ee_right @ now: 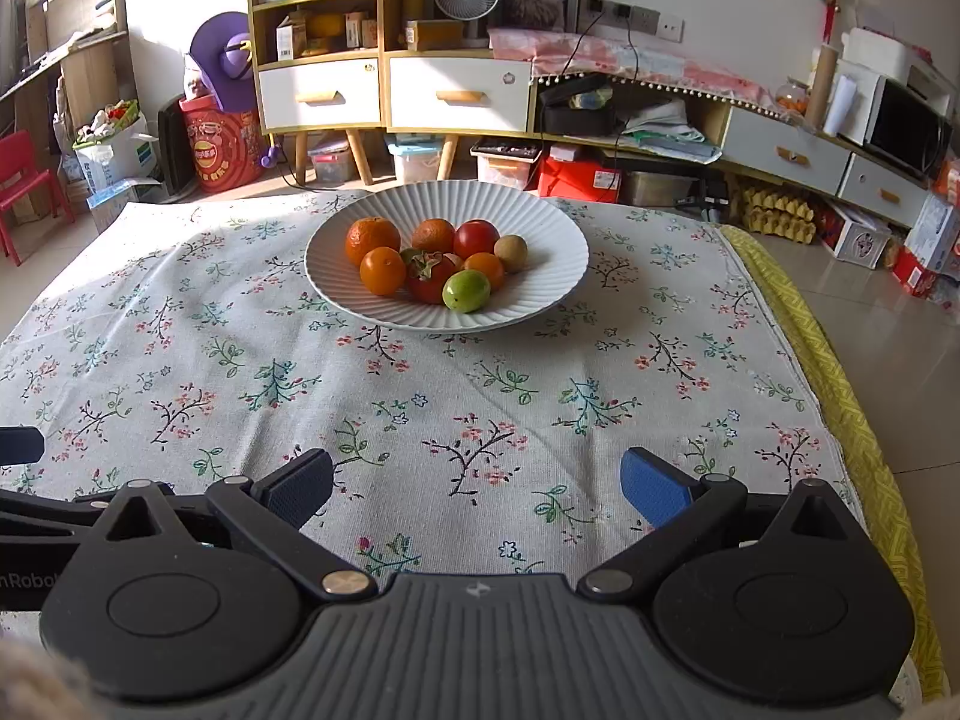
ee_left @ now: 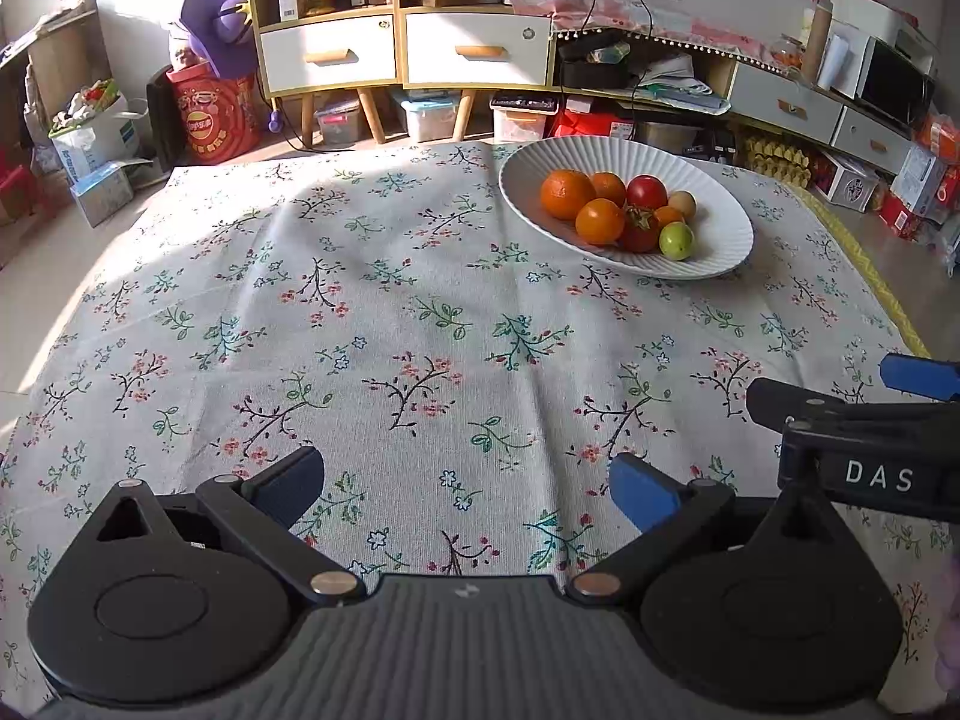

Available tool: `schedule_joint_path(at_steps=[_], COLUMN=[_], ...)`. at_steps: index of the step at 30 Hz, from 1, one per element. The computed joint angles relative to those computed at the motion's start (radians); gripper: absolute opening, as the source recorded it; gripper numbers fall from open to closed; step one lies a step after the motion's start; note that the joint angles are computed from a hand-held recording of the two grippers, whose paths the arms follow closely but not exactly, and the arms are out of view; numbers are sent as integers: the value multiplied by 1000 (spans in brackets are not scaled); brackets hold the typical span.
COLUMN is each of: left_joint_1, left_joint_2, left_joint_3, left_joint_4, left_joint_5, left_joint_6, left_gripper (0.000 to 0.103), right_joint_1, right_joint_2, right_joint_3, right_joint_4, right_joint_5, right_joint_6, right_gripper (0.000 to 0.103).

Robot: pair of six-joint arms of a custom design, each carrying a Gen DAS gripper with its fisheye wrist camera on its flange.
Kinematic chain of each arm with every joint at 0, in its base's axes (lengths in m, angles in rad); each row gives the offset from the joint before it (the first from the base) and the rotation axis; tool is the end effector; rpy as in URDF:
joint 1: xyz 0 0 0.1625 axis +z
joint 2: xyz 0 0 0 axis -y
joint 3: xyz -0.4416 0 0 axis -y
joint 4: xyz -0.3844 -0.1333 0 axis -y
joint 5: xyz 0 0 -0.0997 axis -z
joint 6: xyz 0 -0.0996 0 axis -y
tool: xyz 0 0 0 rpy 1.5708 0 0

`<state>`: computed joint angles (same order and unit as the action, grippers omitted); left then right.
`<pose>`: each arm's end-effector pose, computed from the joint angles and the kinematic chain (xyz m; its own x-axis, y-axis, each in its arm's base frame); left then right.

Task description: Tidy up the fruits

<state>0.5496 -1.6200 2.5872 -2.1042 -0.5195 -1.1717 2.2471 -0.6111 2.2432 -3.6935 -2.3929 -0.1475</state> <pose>-0.1122 -0.3264 0.2003 -0.6928 -0.1982 -0.6934 0.3484 0.7498 -0.5624 0.3337 -0.3194 0.0194 -0.6577 -0.2563 0.7084 -0.6559 0.6574 -0.3711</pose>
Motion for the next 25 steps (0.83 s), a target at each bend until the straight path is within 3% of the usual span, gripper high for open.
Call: schedule_joint_path(at_steps=[25], left_joint_1=[0], left_joint_2=[9], left_joint_3=[8], left_joint_4=[-14], left_joint_5=[1], left_joint_6=[3], left_gripper=[103], right_joint_1=[0], right_joint_2=[-1], right_joint_3=[-1], right_joint_4=[2], right_joint_5=[0], right_joint_6=[1], right_gripper=[102])
